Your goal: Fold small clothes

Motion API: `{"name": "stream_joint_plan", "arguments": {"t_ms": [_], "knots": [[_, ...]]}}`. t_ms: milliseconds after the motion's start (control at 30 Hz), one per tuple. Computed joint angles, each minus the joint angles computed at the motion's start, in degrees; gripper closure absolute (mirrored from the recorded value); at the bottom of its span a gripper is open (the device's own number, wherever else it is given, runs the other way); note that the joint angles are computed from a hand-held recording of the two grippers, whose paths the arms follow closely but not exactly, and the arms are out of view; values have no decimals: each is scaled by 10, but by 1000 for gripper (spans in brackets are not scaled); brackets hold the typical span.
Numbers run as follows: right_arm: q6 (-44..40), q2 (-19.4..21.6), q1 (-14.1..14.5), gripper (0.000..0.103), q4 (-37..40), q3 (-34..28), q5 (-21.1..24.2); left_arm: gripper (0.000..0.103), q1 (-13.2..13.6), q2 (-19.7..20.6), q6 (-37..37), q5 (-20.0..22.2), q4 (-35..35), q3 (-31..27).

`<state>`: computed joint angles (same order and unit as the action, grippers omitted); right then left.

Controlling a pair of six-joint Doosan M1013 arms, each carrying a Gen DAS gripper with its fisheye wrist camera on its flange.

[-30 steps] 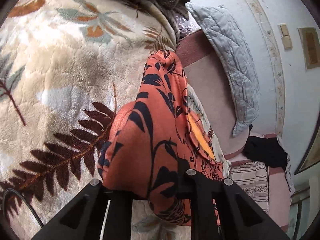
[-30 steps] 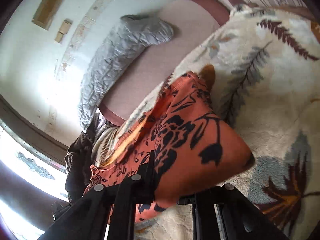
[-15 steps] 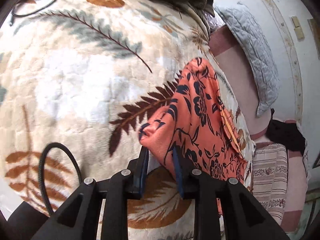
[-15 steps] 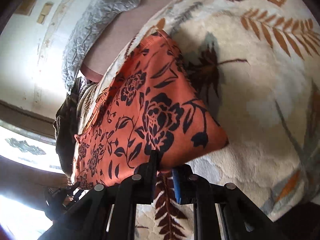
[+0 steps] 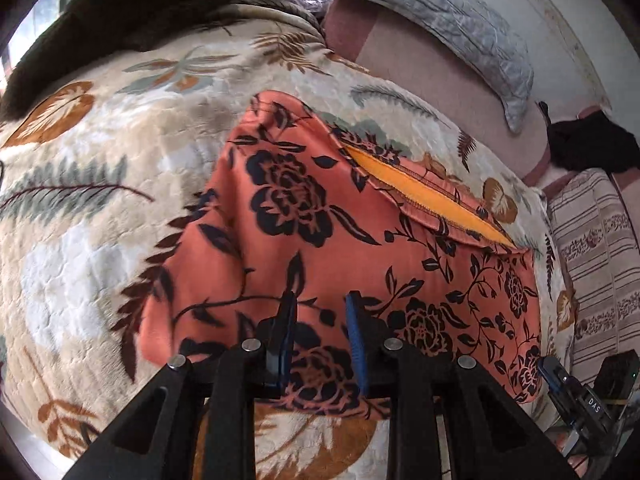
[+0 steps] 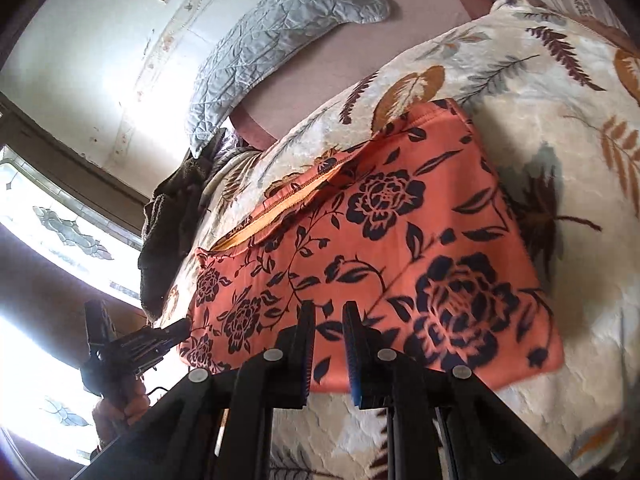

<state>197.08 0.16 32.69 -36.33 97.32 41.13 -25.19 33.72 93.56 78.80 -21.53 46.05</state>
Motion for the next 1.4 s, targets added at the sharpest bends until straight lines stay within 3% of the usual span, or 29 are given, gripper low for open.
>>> {"name": "stream_joint_plan", "arguments": {"t_ms": [100, 233, 333, 400, 500, 600, 700, 767, 833, 900, 933, 1067, 1133, 1200, 1300, 1400], "knots": [[-49, 15, -32, 86, 39, 3, -46, 78, -17, 47, 12, 50, 5, -69], [-102, 24, -57, 87, 112, 13, -83, 78, -25, 129, -23, 104, -56, -185], [-116, 27, -57, 87, 116, 15, -86, 78, -14, 167, -97, 52, -126, -237], [-118, 27, -54, 87, 107, 15, -83, 76, -6, 171, -162, 9, -150, -234], [-115, 27, -54, 87, 105, 16, -85, 74, 4, 151, -156, -1, -163, -200], [-103, 30, -51, 87, 93, 11, -81, 71, 0, 102, -77, 8, -88, -141], [-57, 29, -37, 87, 18, 6, -64, 67, 0, 36, -36, -30, -17, -47], [-51, 31, -28, 87, -12, -1, -47, 58, -2, -8, -30, -79, 33, 18], [-110, 39, -31, 87, 43, -12, -26, 49, -2, -38, -25, -113, 79, 68], [-152, 48, -37, 88, 103, -15, -14, 47, -6, -39, -36, -112, 133, 80], [-130, 45, -36, 88, 88, -13, -17, 47, -9, -35, -37, -104, 158, 79], [-80, 42, -16, 87, 9, -19, 8, 47, -5, -46, -12, -139, 141, 97], [-99, 47, -15, 87, 2, -30, 10, 47, -2, -57, -7, -163, 113, 111], [-139, 61, -20, 87, 8, -57, 45, 44, -5, -61, 7, -170, 107, 116], [-113, 71, -38, 87, -22, -72, 53, 37, -12, -70, 20, -192, 113, 134], [-137, 87, -76, 87, 22, -91, 76, 26, -24, -68, 28, -200, 159, 136]]}}
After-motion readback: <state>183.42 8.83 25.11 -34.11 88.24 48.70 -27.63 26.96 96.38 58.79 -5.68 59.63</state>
